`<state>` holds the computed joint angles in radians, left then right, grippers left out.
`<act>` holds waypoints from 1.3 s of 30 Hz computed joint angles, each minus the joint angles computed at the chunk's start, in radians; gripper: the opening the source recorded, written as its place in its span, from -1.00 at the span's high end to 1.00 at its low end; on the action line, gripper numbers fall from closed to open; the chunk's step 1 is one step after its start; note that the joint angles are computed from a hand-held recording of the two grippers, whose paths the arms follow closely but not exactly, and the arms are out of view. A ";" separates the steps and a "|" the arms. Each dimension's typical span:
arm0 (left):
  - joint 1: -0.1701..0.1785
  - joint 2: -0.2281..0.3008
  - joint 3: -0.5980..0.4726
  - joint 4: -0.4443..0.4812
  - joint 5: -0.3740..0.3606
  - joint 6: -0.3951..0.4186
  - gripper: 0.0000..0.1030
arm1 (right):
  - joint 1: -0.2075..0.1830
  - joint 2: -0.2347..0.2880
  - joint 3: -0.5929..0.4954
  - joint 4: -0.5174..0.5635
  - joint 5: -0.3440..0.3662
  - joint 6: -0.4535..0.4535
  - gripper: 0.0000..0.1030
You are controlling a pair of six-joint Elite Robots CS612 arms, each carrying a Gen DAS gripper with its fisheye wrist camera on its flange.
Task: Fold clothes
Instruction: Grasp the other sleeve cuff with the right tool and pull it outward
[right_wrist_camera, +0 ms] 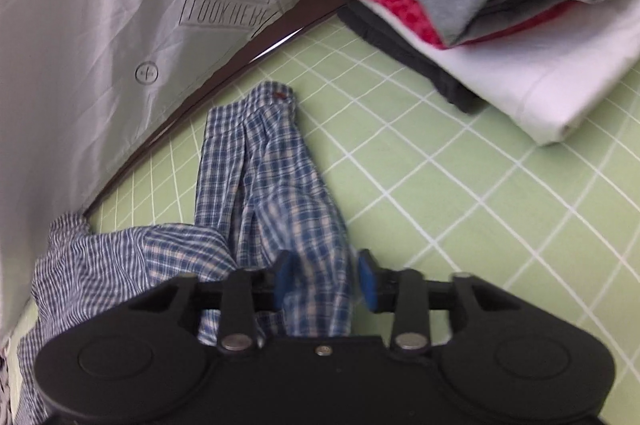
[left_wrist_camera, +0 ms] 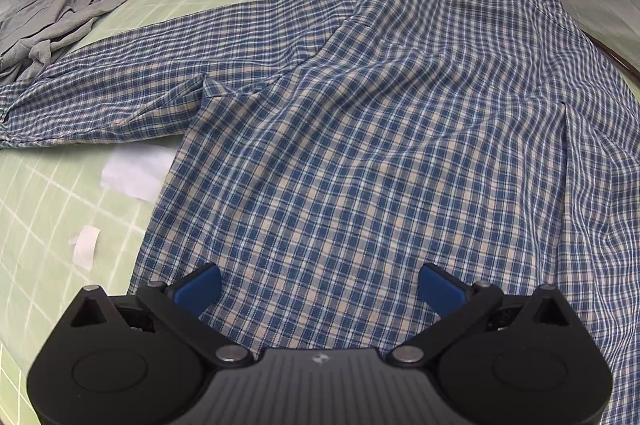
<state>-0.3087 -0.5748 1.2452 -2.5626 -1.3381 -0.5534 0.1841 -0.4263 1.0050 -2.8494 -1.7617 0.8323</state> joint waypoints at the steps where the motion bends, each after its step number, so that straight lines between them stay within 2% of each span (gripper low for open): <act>1: 0.000 0.000 0.000 -0.001 0.001 -0.002 -1.00 | -0.002 0.004 -0.009 0.003 0.012 -0.019 0.73; 2: -0.001 0.000 0.001 -0.003 0.003 -0.003 -1.00 | -0.001 0.007 -0.013 -0.009 0.004 -0.038 0.94; 4: -0.003 0.000 0.003 -0.008 0.008 -0.009 -1.00 | 0.008 -0.002 0.001 -0.047 -0.056 -0.054 0.94; 9: -0.005 -0.003 0.015 -0.029 0.016 -0.008 -1.00 | 0.062 -0.073 0.106 -0.147 -0.306 -0.081 0.95; 11: -0.005 -0.003 0.014 -0.028 0.015 -0.008 -1.00 | 0.078 -0.100 0.148 -0.128 -0.360 -0.052 0.95; 15: -0.003 -0.001 0.009 -0.020 0.012 -0.006 -1.00 | 0.068 -0.136 0.221 -0.016 -0.266 0.106 0.91; 16: -0.003 -0.001 0.007 -0.017 0.010 -0.005 -1.00 | 0.065 -0.140 0.233 0.000 -0.248 0.141 0.84; 17: -0.003 -0.001 0.006 -0.015 0.009 -0.004 -1.00 | 0.061 -0.143 0.245 0.012 -0.231 0.174 0.65; 19: -0.003 0.000 0.003 -0.009 0.007 -0.006 -1.00 | 0.051 -0.144 0.265 -0.039 -0.209 0.225 0.37; 22: -0.002 0.001 -0.002 0.000 0.004 -0.007 -1.00 | 0.039 -0.127 0.243 -0.100 -0.222 0.189 0.36; 23: -0.002 0.001 -0.004 0.004 0.003 -0.008 -1.00 | 0.033 -0.118 0.224 -0.099 -0.216 0.164 0.30; 27: -0.003 0.001 -0.003 0.000 0.007 -0.010 -1.00 | 0.010 -0.072 0.130 -0.048 -0.200 0.089 0.14; 29: -0.003 0.000 0.000 -0.005 0.009 -0.012 -1.00 | 0.003 -0.048 0.078 0.023 -0.200 0.044 0.14; 31: -0.003 0.000 0.002 -0.010 0.010 -0.012 -1.00 | 0.001 -0.029 0.042 0.078 -0.209 0.039 0.19; 32: -0.003 0.000 0.003 -0.012 0.012 -0.013 -1.00 | 0.000 -0.022 0.031 0.090 -0.213 0.045 0.42; 35: -0.003 0.000 0.004 -0.014 0.015 -0.019 -1.00 | 0.006 -0.021 0.044 0.059 -0.235 0.053 0.90; 37: -0.003 0.001 0.002 -0.012 0.017 -0.022 -1.00 | 0.017 -0.030 0.067 0.021 -0.271 0.049 0.94; 39: -0.004 0.001 0.001 -0.009 0.017 -0.025 -1.00 | 0.031 -0.047 0.100 -0.006 -0.338 0.057 0.96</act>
<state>-0.3124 -0.5735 1.2458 -2.5718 -1.3208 -0.5789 0.2153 -0.4735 1.1047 -2.8558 -2.1000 0.8893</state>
